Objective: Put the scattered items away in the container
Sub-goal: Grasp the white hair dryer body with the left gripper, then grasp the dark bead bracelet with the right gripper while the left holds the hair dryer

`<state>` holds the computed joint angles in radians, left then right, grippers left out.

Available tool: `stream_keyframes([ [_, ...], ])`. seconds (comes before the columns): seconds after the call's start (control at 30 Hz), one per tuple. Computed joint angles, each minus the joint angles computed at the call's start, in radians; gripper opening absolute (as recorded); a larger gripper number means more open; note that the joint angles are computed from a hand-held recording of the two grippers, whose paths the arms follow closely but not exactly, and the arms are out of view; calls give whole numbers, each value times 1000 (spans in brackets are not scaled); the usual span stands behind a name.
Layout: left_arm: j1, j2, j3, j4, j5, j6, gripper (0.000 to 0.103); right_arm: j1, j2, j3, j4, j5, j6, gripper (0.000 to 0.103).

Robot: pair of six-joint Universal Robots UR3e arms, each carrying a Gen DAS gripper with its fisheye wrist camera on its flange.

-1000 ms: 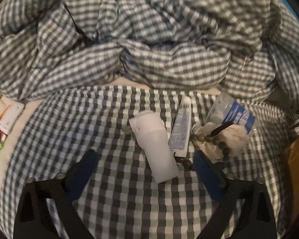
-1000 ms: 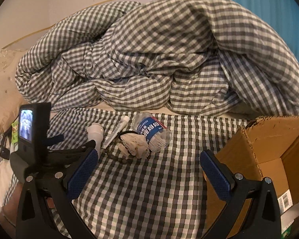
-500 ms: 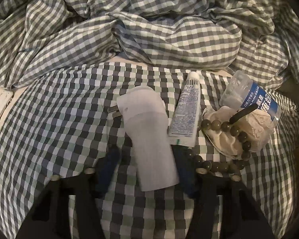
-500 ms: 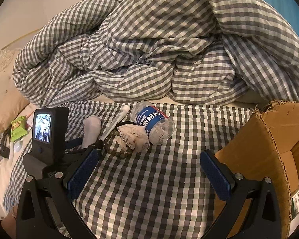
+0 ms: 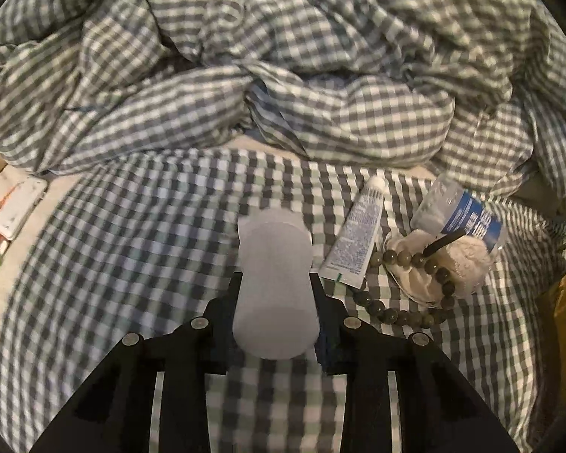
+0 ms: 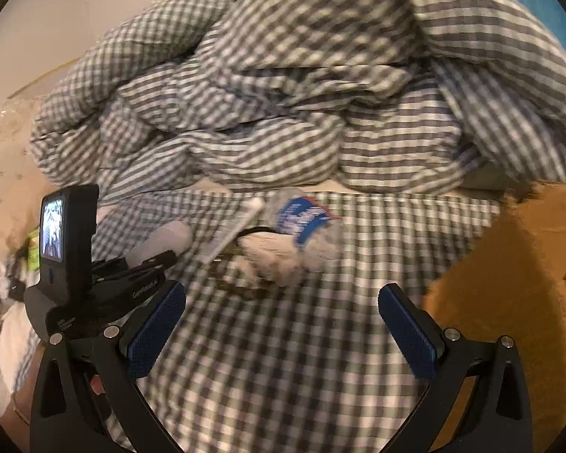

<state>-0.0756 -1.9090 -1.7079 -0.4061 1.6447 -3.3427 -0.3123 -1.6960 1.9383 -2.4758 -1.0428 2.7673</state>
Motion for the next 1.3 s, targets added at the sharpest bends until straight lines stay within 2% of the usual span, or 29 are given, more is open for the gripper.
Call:
stream_keyframes([
  [0.1, 13, 59, -23, -15, 1, 10, 26, 48, 60, -30, 2, 20, -16, 102],
  [0.13, 24, 80, -33, -29, -3, 28, 13, 66, 88, -47, 7, 24, -16, 102],
  [0.17, 35, 96, -41, -39, -6, 47, 11, 89, 125, -71, 9, 16, -7, 102],
  [0.43, 144, 151, -140, -6, -87, 95, 11, 248, 431, -315, 31, -68, 15, 98],
  [0.6, 184, 144, -167, 16, -151, 107, 11, 279, 505, -373, 31, -90, 6, 97],
  [0.63, 186, 137, -162, 16, -155, 108, 13, 284, 519, -387, 37, -95, -2, 95],
  [0.67, 188, 130, -157, 14, -161, 107, 13, 287, 531, -402, 50, -97, -8, 87],
  [0.7, 191, 125, -152, 12, -167, 104, 16, 290, 551, -428, 73, -98, -14, 77],
  [0.73, 195, 121, -149, 13, -177, 102, 21, 294, 572, -454, 94, -99, -19, 73],
  [0.77, 199, 119, -147, 15, -187, 100, 30, 298, 592, -477, 108, -105, -23, 66],
  [0.8, 203, 118, -146, 19, -194, 98, 36, 304, 612, -498, 117, -117, -25, 65],
  [0.83, 205, 117, -145, 24, -198, 98, 51, 311, 630, -514, 118, -130, -26, 65],
  [0.87, 205, 116, -144, 35, -199, 98, 60, 317, 640, -522, 113, -139, -27, 65],
  [0.97, 200, 105, -126, 44, -191, 101, 70, 337, 655, -528, 87, -172, -34, 65],
  [1.03, 202, 94, -110, 37, -193, 100, 73, 350, 668, -537, 76, -195, -35, 65],
  [1.07, 203, 90, -105, 34, -194, 98, 74, 354, 670, -537, 68, -204, -32, 62],
  [1.13, 203, 86, -97, 32, -194, 93, 74, 358, 670, -524, 30, -226, -18, 31],
  [1.17, 203, 84, -96, 33, -193, 92, 75, 353, 673, -532, 40, -221, -16, 11],
  [1.3, 200, 70, -83, 27, -194, 99, 77, 328, 659, -535, 75, -177, -15, 11],
])
